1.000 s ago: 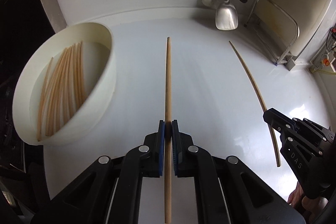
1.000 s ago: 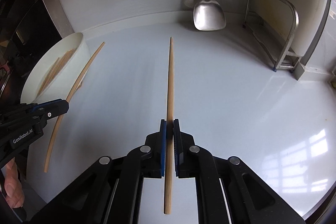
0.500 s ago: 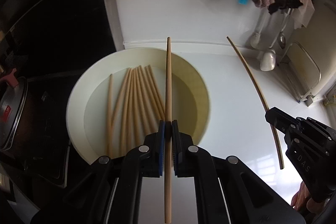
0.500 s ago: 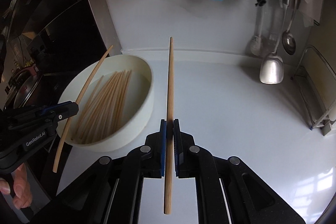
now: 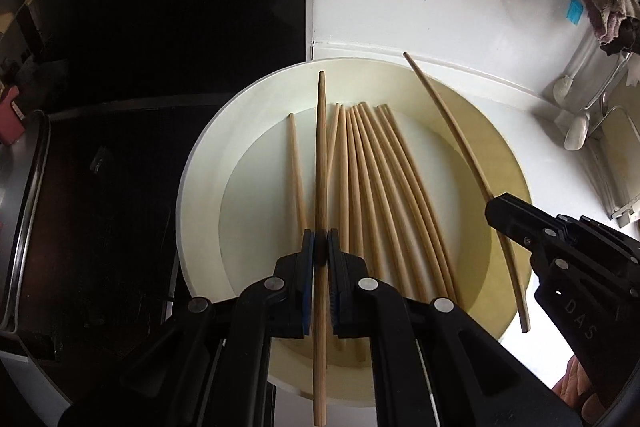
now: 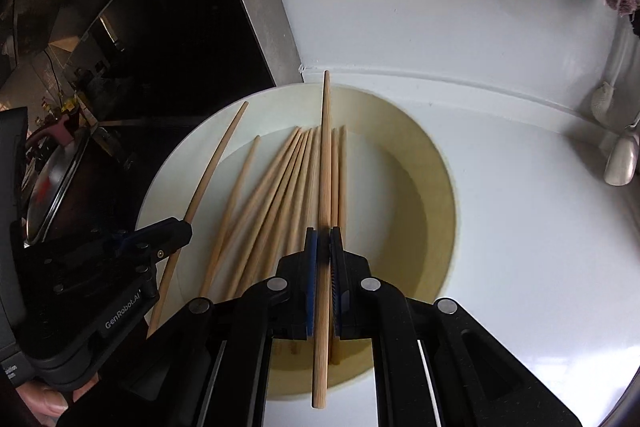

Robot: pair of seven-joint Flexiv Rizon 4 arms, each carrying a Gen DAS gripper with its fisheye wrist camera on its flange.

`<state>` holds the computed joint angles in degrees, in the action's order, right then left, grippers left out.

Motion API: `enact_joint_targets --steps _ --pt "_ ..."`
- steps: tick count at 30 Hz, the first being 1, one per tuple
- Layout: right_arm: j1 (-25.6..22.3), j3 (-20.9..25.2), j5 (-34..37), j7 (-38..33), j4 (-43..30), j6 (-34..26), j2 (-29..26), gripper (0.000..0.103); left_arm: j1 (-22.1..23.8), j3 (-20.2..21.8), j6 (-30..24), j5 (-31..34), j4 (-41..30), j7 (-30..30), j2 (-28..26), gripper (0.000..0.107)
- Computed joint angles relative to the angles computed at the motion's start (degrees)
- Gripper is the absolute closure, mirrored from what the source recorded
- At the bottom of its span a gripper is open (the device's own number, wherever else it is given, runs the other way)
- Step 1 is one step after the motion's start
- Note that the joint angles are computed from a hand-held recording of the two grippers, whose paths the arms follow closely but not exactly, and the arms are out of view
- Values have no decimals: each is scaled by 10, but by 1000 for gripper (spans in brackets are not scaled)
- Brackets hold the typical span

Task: Organize utensils
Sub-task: 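Carry both held chopsticks into the white basin and lower them, then open the left tool and the right tool to drop the chopsticks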

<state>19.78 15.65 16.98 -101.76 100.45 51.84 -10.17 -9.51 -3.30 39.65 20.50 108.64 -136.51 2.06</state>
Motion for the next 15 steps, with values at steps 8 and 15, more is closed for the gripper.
enact_joint_targets --steps 8,15 --pt "26 -4 -60 73 -36 -34 -52 97 13 13 24 -27 4 31 -24 100" --pt "20 -2 -76 89 -25 -39 -52 97 14 21 32 -37 -3 47 -39 99"
